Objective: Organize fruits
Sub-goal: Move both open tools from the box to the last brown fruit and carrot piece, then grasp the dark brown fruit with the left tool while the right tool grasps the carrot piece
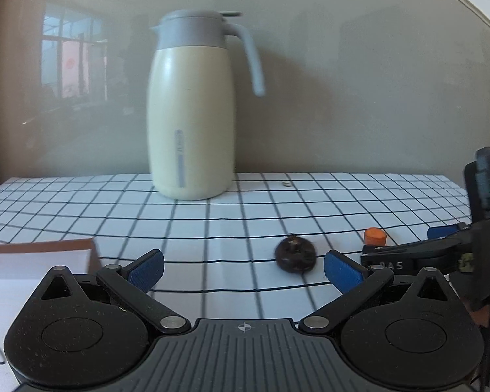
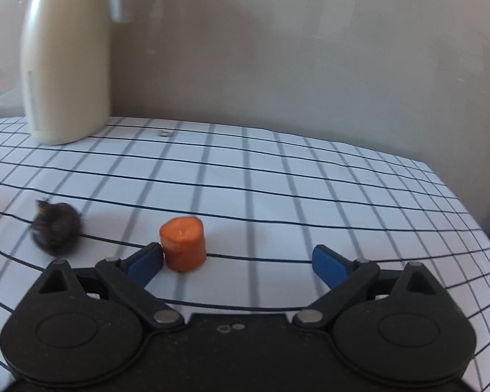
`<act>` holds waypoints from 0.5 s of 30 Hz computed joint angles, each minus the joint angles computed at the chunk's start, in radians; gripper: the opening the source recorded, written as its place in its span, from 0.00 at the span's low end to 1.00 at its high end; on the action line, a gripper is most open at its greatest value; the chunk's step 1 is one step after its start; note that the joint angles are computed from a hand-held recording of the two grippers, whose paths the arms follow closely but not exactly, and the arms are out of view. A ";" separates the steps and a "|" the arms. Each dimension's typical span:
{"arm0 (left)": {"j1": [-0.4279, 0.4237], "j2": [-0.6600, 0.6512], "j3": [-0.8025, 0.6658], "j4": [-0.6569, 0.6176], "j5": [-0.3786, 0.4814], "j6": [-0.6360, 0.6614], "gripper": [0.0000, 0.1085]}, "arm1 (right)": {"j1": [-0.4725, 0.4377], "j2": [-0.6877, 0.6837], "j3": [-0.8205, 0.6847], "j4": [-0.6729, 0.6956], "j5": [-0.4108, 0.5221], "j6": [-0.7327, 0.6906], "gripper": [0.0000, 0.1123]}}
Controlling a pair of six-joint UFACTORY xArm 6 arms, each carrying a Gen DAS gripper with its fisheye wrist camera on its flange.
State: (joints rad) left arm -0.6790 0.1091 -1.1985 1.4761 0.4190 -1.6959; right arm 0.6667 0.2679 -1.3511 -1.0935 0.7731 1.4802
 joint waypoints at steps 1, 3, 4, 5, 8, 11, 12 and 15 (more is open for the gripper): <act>-0.004 0.016 -0.016 -0.019 0.003 0.018 0.95 | -0.015 -0.018 0.028 -0.017 -0.053 0.027 0.80; -0.007 0.058 -0.055 -0.075 0.002 0.073 0.95 | -0.029 -0.032 0.050 -0.045 -0.108 0.034 0.80; -0.009 0.079 -0.076 -0.090 0.008 0.085 0.95 | -0.031 -0.027 0.044 -0.034 -0.113 0.002 0.77; -0.011 0.098 -0.094 -0.112 0.012 0.105 0.95 | -0.035 -0.024 0.044 -0.026 -0.129 -0.019 0.70; -0.015 0.138 -0.132 -0.162 0.023 0.142 0.95 | -0.056 -0.025 0.052 -0.006 -0.186 -0.048 0.60; -0.011 0.174 -0.169 -0.198 0.019 0.167 0.88 | -0.074 -0.013 0.048 -0.005 -0.238 -0.053 0.54; -0.009 0.186 -0.179 -0.226 0.015 0.185 0.78 | -0.076 -0.018 0.053 -0.009 -0.248 -0.055 0.53; 0.000 0.220 -0.212 -0.314 -0.004 0.250 0.74 | -0.092 -0.029 0.073 -0.014 -0.289 -0.057 0.49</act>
